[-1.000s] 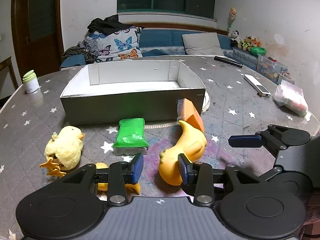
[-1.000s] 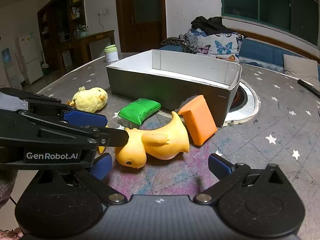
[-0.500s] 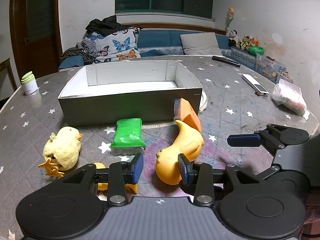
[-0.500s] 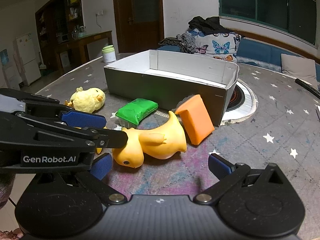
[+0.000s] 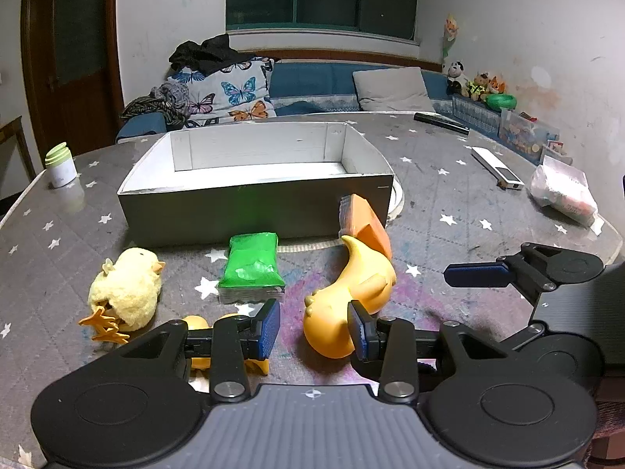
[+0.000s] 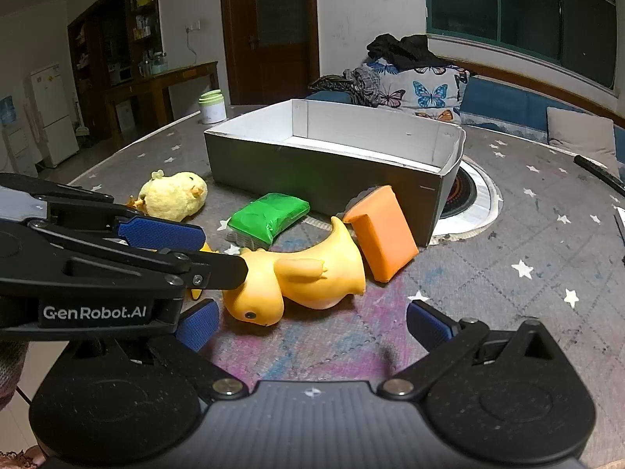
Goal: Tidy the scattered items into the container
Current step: 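Move the left gripper toward the large yellow rubber duck, then close the left gripper on the yellow rubber duck's body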
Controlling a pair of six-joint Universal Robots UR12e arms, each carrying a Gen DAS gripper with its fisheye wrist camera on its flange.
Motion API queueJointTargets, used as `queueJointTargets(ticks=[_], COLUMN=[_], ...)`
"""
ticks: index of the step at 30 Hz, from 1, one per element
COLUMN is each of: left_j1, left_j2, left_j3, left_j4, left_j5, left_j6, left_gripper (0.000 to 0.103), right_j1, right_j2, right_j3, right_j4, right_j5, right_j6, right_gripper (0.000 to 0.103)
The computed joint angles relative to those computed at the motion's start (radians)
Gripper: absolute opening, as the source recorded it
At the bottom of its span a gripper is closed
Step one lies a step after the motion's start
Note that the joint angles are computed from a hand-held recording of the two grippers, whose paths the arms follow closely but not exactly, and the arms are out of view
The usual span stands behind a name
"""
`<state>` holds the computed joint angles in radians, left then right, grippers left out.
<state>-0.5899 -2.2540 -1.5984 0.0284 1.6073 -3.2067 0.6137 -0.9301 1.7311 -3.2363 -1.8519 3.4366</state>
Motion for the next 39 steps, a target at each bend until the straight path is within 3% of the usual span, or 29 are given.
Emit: queueJointTargets(ticks=[28,39], left_j1=[-0.006,0.001], left_j2=[0.007,0.005], left_j3=[-0.014,0.000], left_j4=[0.011,-0.014], left_j5=[0.007,-0.025], left_j6=[0.022,0.062], left_gripper=[0.040,0.040], right_j1=[0.007,0.003], right_j2=[-0.004,-0.003], right_j3=[0.011,0.010], right_j4=[-0.011,-0.011], right_j5=[-0.016,-0.006], right_j6=[-0.004,-0.010], right_gripper=[0.103,0.103])
